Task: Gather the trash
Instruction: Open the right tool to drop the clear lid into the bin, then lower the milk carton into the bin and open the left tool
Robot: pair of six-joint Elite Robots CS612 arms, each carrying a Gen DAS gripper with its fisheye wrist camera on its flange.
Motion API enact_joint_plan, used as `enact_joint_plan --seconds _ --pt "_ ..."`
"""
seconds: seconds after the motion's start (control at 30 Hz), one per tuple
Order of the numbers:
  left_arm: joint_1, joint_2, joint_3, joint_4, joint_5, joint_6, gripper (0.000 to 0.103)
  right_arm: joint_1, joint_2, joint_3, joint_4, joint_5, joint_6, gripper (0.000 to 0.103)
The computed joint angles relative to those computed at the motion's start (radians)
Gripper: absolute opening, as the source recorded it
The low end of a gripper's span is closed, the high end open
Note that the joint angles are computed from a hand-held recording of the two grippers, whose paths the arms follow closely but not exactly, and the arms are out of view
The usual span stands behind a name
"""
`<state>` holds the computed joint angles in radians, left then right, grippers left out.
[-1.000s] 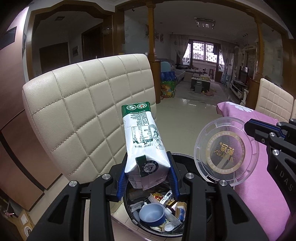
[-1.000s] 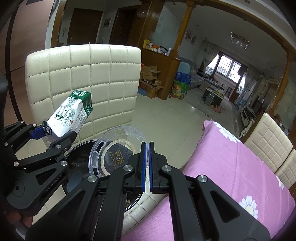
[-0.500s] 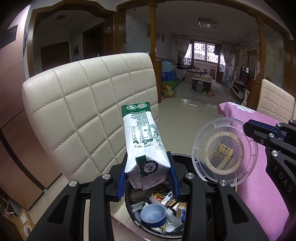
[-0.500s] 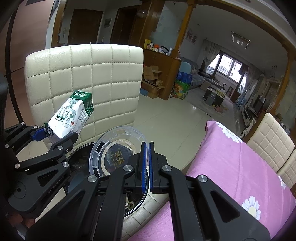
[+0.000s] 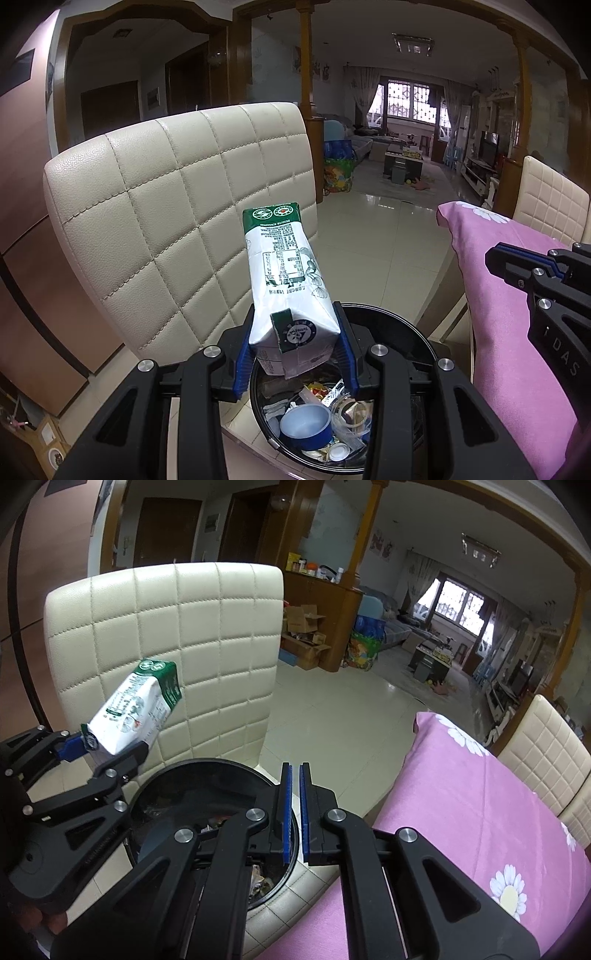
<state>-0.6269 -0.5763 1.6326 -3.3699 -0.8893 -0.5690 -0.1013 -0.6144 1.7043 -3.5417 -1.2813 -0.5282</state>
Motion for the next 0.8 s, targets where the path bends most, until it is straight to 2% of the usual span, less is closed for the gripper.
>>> enact_joint_plan --seconds 0.37,0.8 --pt "-0.005 -0.001 -0.004 0.002 -0.005 0.016 0.037 -0.017 0.006 -0.011 0.070 -0.013 0.020 0.006" --pt "-0.009 0.002 -0.018 0.019 -0.026 0.026 0.037 -0.036 0.015 -0.012 0.055 -0.038 0.060 0.006"
